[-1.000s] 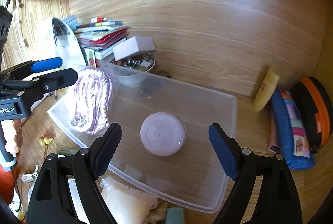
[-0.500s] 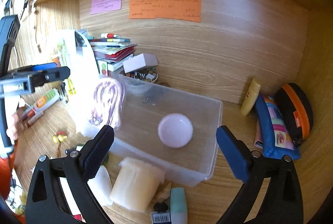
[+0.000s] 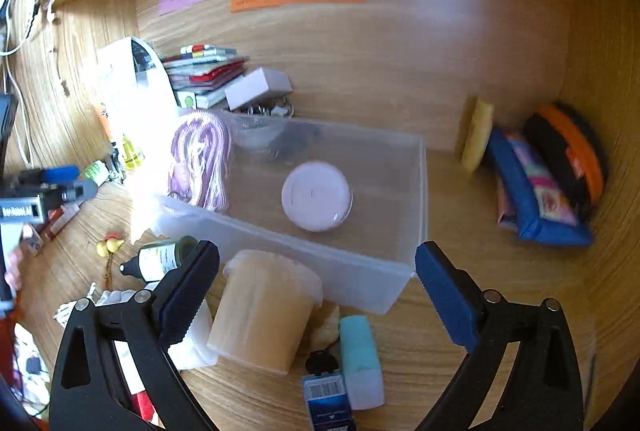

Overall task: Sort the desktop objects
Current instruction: 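Grasp the tan jar with the right gripper while the left grasps the gourd ornament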

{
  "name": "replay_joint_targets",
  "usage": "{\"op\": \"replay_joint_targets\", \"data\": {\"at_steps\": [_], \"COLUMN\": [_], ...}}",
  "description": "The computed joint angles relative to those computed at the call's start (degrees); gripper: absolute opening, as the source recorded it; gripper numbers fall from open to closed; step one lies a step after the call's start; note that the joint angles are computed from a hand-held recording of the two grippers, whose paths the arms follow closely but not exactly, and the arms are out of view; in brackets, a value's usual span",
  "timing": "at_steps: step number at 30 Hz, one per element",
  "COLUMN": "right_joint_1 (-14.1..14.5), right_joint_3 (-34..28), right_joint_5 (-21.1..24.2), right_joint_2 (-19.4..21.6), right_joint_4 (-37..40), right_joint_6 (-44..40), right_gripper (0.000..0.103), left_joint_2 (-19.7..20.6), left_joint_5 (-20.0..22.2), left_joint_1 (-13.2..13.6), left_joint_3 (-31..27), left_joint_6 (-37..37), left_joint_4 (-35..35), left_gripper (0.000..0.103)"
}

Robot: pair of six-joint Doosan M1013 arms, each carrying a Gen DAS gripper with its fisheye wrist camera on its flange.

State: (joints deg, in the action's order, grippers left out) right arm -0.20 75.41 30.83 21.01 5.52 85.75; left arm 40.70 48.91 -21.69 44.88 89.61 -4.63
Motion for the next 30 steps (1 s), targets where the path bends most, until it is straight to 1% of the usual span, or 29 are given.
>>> {"op": "replay_joint_targets", "data": {"at_steps": [1,2,4,7,10,14,17,18,19,21,23,27,30], "right_joint_1": [-0.1,0.3,0.9,1.5,1.5,1.6,1.1,0.8,0.8,0.5,0.5,0.2,-0.5], "right_joint_3": [-0.1,0.6,1.2,1.5,1.6,1.0,-0.1,-0.6,-0.7,-1.3,-1.8,-3.8,-5.3], "right_joint_5": [0.6,-0.9,-1.7,-1.8,-1.2,0.3,2.7,4.0,4.5,5.9,6.9,10.3,12.9], "right_joint_2": [0.2,-0.1,-0.2,-0.3,-0.3,0.1,0.9,1.2,1.3,1.8,2.1,3.5,4.4], "right_joint_4": [0.4,-2.1,-6.2,-9.2,-5.5,-6.8,-4.1,-2.5,-1.9,0.1,1.1,3.5,8.0], "right_joint_6": [0.0,2.2,5.4,7.2,3.9,5.9,5.3,4.5,4.4,3.1,2.6,2.9,1.5], "right_gripper": [0.099,0.098,0.098,0.098,0.098,0.098,0.098,0.098,0.097,0.096,0.095,0.087,0.084], "left_joint_2": [0.0,0.0,-0.1,-0.5,-1.3,-1.9,-1.8,-1.8,-1.8,-1.7,-1.8,-2.3,-1.9], "left_joint_5": [0.5,0.9,1.2,1.1,-0.5,-2.6,-2.7,-2.7,-2.6,-2.5,-2.4,-3.3,-2.5], "left_joint_1": [0.1,0.3,0.3,0.3,0.1,-0.4,-0.5,-0.6,-0.7,-0.8,-0.7,-0.4,-0.3], "left_joint_3": [0.3,0.7,1.5,2.8,4.6,6.2,6.4,6.5,6.5,6.5,6.6,7.5,6.9], "left_joint_6": [0.1,0.2,0.4,1.0,1.4,0.7,2.2,2.7,3.4,3.6,4.7,6.6,6.4], "left_joint_4": [-0.3,-0.6,-1.0,-1.4,-0.9,2.1,1.3,1.1,0.9,1.1,0.1,-2.3,-2.6], "left_gripper": [0.095,0.095,0.095,0.095,0.095,0.095,0.094,0.092,0.085,0.077,0.076,0.075,0.067]}}
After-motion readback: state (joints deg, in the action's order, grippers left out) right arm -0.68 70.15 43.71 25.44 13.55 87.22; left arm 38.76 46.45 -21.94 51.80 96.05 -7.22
